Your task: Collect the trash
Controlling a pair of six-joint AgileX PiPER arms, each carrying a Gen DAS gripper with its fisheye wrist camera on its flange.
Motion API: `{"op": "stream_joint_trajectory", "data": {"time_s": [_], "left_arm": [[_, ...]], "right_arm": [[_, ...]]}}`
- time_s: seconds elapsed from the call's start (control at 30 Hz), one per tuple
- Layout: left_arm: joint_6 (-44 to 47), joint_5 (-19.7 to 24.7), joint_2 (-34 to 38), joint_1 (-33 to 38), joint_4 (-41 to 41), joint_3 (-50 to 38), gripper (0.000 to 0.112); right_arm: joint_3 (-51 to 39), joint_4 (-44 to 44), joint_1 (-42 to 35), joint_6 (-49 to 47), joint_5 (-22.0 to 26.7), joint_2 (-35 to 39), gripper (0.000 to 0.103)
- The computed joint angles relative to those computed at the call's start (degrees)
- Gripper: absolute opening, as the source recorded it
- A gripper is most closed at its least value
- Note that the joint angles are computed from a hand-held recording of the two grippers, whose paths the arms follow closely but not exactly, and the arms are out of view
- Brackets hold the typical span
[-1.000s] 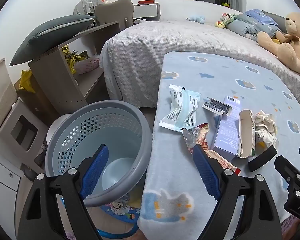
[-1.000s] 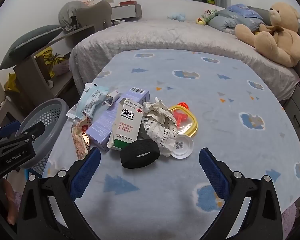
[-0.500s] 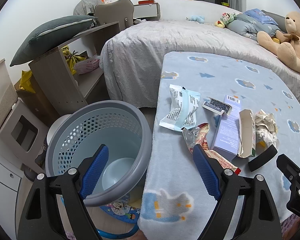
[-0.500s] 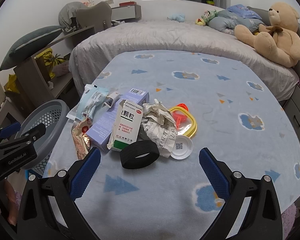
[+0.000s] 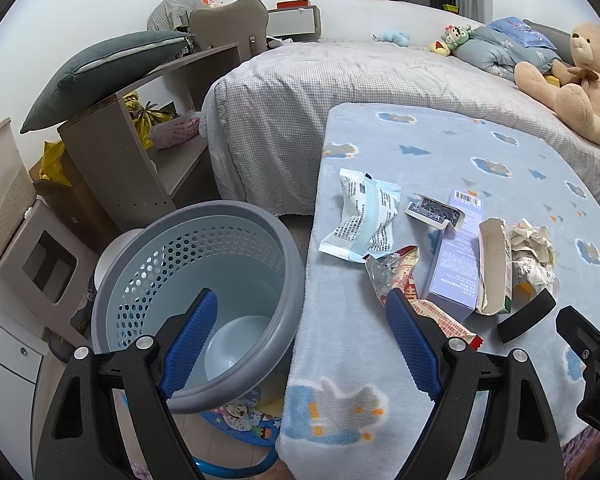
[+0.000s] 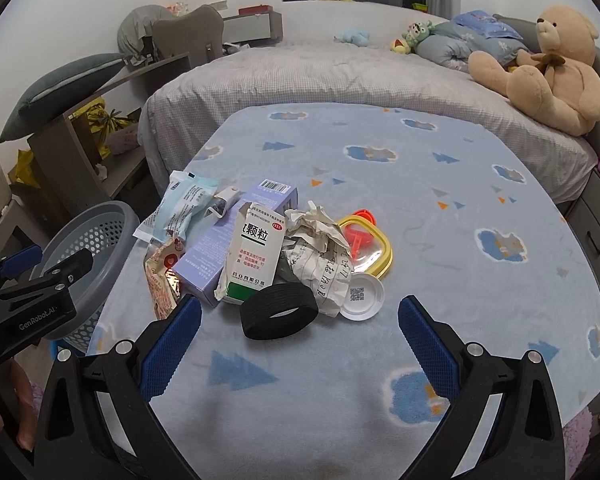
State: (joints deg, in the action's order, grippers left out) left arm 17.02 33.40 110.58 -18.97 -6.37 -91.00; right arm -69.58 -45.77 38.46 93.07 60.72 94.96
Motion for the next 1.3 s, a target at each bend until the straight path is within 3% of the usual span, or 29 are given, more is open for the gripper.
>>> {"op": "stream_joint_trajectory", "data": {"time_s": [1.3], "left_arm": [[0.4,-0.2,0.0,0.3,0.0,0.2,0.082]], "right_arm": [[-0.2,-0.1,0.2,-0.1,0.4,-0.4,0.097]]}}
